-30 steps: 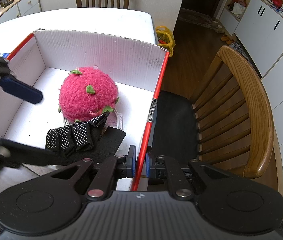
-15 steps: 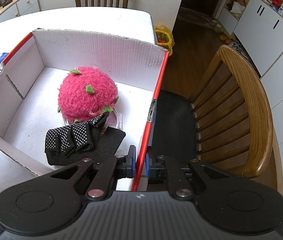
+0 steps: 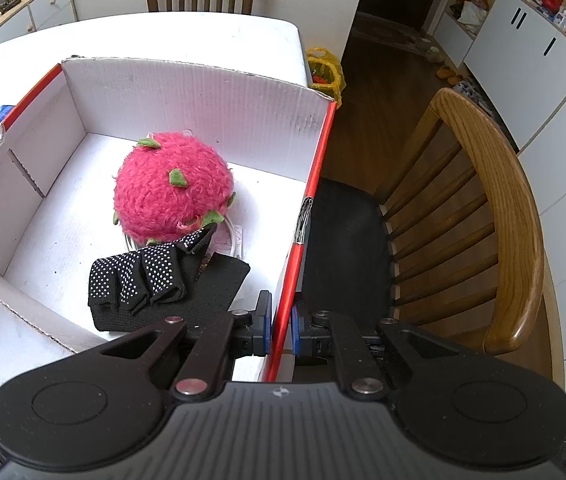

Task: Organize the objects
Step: 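Grasp the red folded umbrella with the left gripper and lift it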

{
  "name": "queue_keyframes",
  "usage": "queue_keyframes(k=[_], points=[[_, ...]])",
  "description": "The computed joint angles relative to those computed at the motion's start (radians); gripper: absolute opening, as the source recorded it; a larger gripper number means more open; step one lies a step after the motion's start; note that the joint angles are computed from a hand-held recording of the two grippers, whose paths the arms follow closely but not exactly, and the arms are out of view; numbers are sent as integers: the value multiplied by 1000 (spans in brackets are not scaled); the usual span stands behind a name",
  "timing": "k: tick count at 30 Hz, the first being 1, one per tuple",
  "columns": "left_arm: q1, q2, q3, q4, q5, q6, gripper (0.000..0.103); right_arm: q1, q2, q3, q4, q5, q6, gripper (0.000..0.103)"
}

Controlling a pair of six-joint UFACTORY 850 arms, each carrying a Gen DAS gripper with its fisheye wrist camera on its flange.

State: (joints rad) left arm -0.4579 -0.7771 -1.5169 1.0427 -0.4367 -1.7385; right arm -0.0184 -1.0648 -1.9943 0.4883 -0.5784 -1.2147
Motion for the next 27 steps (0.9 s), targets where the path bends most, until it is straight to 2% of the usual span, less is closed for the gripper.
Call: queue_keyframes(k=[6, 13, 20, 23, 26, 27], points=[[57, -28, 6, -56, 38, -50, 102, 5, 2, 4, -20, 10, 28, 9], [108, -124, -91, -291, 81, -2, 101, 10, 6, 11, -39, 23, 56, 9], [128, -213, -198, -458, 45, 23, 101, 14, 11, 21, -54, 38, 76, 9], [121, -252, -257, -494, -10, 79, 97, 15, 11, 21, -58, 40, 84, 9], [120, -266, -273, -513, -25, 97, 89, 15, 12, 24, -58, 43, 86, 9], [120, -269, -277, -522, -31, 108, 83, 15, 13, 24, -58, 43, 87, 9]])
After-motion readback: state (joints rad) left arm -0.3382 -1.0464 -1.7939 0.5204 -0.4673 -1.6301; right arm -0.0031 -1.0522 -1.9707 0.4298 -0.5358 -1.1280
